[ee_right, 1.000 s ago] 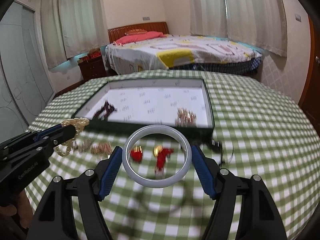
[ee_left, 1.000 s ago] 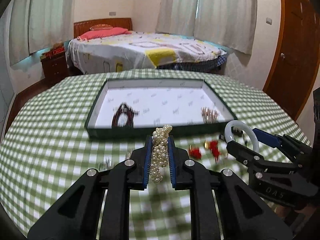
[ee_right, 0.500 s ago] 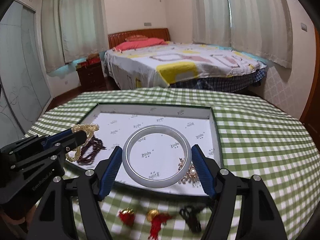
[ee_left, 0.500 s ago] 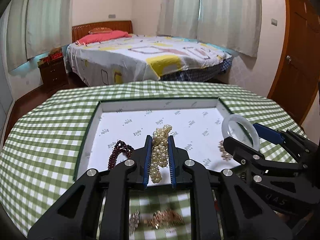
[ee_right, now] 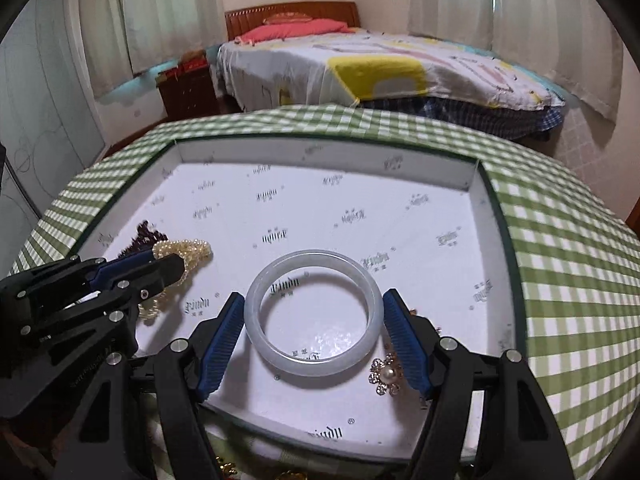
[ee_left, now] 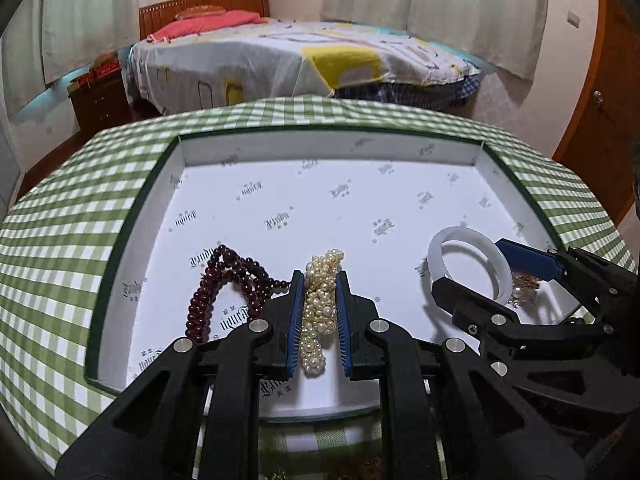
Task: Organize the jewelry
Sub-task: 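Lower the bangle and pearl strand into the green box and open both tools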
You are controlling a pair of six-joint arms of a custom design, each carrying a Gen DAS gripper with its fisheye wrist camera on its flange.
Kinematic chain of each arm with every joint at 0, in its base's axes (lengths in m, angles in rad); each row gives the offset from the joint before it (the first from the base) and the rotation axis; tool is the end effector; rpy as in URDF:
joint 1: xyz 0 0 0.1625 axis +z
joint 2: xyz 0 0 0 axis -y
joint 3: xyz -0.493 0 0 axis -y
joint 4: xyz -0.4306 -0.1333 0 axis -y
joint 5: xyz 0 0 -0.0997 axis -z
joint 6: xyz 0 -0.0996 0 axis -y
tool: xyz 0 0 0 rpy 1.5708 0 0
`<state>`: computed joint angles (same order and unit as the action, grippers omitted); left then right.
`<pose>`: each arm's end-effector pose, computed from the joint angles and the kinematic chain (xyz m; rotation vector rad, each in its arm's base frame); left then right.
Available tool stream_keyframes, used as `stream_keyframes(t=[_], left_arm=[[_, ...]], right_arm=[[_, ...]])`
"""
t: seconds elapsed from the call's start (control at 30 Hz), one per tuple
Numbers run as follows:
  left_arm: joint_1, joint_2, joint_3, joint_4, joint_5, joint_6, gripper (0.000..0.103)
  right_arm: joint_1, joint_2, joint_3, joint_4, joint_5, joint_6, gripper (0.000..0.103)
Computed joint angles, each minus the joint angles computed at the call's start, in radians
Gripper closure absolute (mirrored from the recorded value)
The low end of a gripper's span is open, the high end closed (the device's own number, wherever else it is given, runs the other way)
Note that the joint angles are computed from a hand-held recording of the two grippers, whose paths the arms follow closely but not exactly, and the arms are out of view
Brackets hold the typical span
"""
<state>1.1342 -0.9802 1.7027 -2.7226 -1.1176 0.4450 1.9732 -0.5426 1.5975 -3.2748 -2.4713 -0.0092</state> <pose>-0.1465 -0.7322 0.2473 1.0036 2.4375 -0.5714 0.3451 -0.6698 0.0535 0.0999 -2.2389 0.9388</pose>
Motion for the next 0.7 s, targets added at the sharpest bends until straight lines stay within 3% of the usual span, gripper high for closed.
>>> stream_keyframes(t=[0.23,0.43,0.57,0.7], left_arm=[[0.003,0.014,-0.026,0.04,0.005,-0.017,0.083],[0.007,0.017,-0.038,0.057,0.006,-0.038,0.068],[0.016,0.011,-0.04,0.056,-0.006,-0.062,0.048],[0.018,0.005,-0.038,0.057,-0.016,-0.066,0.046]], right_arm=[[-0.004,-0.007,0.001,0.037,0.014,0.003,0.034],[-0.006,-0.01,0.003,0.043,0.019,-0.001,0.034],[-0.008,-0.016,0.013,0.021,0.031,0.003,0.032],[-0.006,-0.016,0.017,0.017,0.032,0.004,0.031]])
